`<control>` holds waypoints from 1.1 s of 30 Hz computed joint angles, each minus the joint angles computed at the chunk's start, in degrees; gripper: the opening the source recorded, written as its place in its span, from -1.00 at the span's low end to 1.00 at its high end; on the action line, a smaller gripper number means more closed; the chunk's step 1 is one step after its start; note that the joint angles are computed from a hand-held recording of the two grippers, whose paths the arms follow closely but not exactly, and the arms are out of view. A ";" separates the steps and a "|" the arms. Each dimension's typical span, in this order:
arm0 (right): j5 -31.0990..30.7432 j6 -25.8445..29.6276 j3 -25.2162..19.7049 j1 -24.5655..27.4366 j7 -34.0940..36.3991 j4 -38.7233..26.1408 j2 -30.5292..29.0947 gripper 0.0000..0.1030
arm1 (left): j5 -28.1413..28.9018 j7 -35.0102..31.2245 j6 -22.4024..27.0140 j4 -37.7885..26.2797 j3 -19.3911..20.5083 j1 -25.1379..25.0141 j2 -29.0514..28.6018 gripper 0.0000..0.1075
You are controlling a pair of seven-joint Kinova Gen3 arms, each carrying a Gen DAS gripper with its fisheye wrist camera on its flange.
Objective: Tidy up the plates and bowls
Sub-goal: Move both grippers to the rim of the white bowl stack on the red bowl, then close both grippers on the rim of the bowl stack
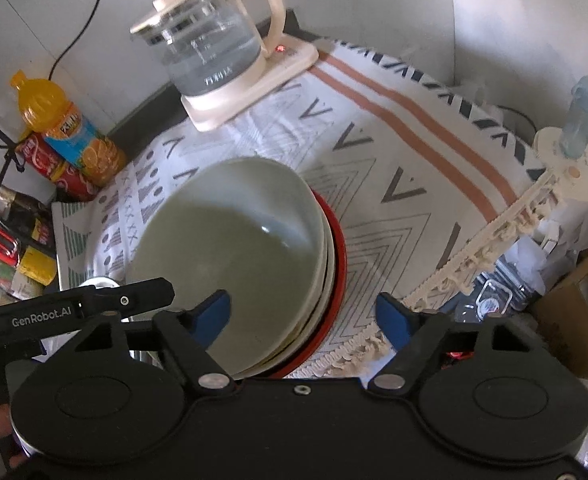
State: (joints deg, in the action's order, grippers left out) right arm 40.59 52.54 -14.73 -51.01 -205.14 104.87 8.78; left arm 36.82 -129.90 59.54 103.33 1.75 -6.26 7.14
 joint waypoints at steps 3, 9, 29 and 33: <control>-1.32 -2.36 0.34 1.16 1.40 0.69 0.09 0.27 | -0.97 1.24 -1.01 0.53 0.30 0.78 0.20 0.18; -4.59 -6.54 1.31 3.45 6.02 1.40 0.62 0.09 | -2.16 4.13 -2.67 1.21 0.70 1.74 0.85 -0.08; -7.88 -6.51 3.03 3.13 11.33 0.20 1.70 -0.40 | -1.17 4.33 -4.37 3.30 0.63 1.18 -0.23 -0.33; -6.25 -5.19 2.84 2.42 10.52 -0.73 1.48 -0.40 | 0.61 2.58 -3.66 3.30 -0.09 0.27 -1.28 -0.33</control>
